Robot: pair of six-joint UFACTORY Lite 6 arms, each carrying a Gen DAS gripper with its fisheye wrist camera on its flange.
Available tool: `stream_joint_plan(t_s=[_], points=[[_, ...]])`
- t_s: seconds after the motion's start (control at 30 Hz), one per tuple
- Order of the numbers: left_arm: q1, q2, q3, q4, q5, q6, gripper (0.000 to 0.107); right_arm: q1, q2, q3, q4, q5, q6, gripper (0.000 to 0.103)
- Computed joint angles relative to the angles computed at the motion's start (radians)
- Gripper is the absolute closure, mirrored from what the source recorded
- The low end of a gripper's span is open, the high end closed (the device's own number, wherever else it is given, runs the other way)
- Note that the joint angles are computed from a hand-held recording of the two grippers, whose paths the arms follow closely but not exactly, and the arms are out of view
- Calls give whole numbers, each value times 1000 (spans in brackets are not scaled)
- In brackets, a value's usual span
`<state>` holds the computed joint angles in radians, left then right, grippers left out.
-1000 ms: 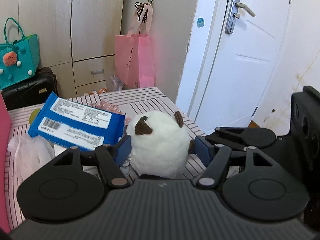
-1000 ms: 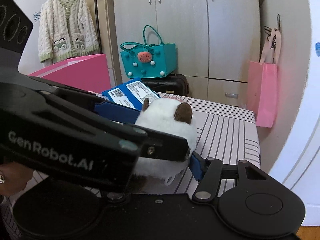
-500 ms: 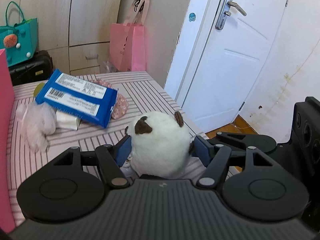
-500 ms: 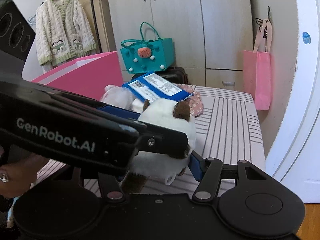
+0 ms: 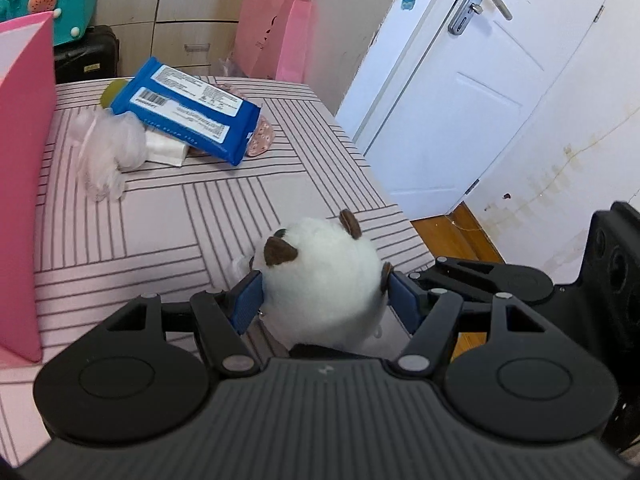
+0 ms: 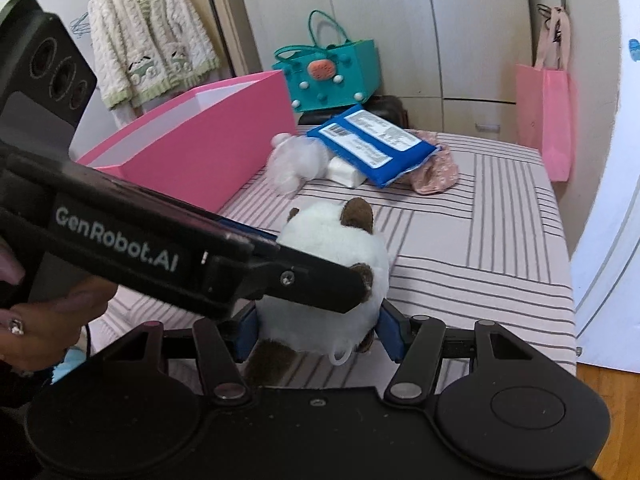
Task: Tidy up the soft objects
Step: 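Lift the cat plush with the left tool and carry it over the pink box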
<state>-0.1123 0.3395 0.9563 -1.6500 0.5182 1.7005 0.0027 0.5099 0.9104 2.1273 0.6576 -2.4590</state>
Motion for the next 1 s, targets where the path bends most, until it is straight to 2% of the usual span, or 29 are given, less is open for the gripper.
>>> stream_joint_plan(t_s=[0.2,0.33,0.5,0.57,0.73,0.9,1.0], points=[[35,-92,-72,61,1,-50,42,32,-61,-12,-91,-38,97,39],[65,-152,-120,128,7,-114,42,36,-81,-26,-163,-22,177,39],[137,-235,-193,191,40,-151,42,80,-114,-50,-190,-28,201,38],[169,-265,-206,248,54,-209,42,104,-122,-34,-245,-42,269,38],[300,-312,-191,460,171,-401,42,139,-135,34,-484,-33,548,38],[426,-368,-195,585,277,-498,42,212,-152,97,-659,-36,761,38],[498,-415,-231,610,293,-504,42,263,-141,136,-733,-46,833,38]])
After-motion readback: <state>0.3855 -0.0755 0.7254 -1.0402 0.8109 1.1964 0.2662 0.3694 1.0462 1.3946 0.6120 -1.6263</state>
